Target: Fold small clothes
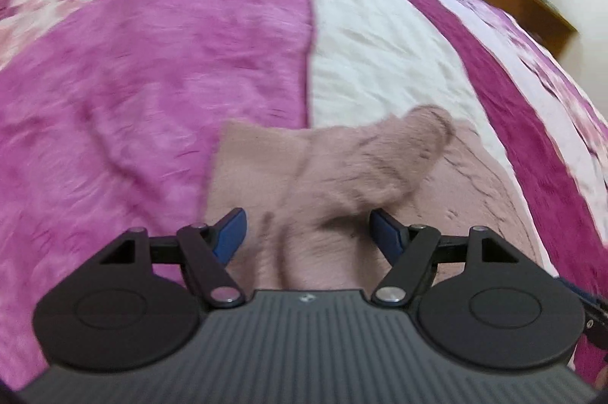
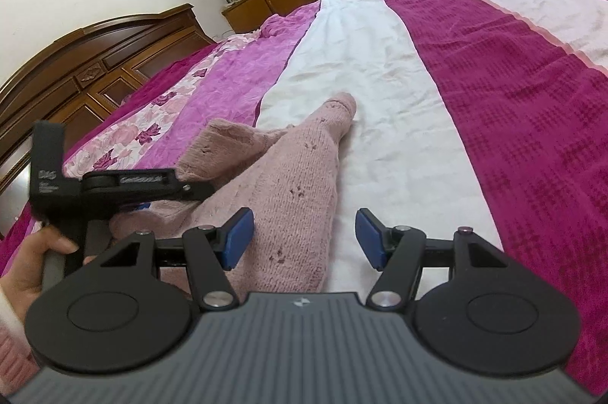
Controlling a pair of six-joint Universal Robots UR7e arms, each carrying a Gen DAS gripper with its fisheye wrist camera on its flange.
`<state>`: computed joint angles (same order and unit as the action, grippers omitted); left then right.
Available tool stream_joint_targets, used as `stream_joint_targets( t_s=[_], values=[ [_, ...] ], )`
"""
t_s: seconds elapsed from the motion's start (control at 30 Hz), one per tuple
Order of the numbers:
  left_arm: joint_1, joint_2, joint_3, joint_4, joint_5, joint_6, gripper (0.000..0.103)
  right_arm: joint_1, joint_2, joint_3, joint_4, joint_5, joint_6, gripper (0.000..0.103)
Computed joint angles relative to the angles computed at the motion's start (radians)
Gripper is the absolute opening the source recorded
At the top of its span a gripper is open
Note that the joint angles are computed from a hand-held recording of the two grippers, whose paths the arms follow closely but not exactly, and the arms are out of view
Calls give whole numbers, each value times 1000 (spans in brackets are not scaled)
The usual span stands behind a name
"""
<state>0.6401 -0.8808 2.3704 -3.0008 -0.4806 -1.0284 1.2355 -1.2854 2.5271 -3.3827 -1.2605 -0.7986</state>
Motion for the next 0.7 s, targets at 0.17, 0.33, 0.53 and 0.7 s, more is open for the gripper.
stream_joint_targets(
  t_s=[0.17, 0.33, 0.53, 0.7],
  values=[
    [56, 54, -18, -240, -49, 178, 71, 0, 1, 1, -2, 1, 2, 67],
    [69, 83, 5, -420, -74, 237, 22, -3, 5, 2, -4, 7, 6, 67],
    [-33, 56, 81, -491, 15, 155, 20, 0, 3, -6, 53, 25, -20, 67],
    [38, -9, 103, -359, -27, 18, 22, 23, 27, 7, 67, 1, -48, 67]
  ],
)
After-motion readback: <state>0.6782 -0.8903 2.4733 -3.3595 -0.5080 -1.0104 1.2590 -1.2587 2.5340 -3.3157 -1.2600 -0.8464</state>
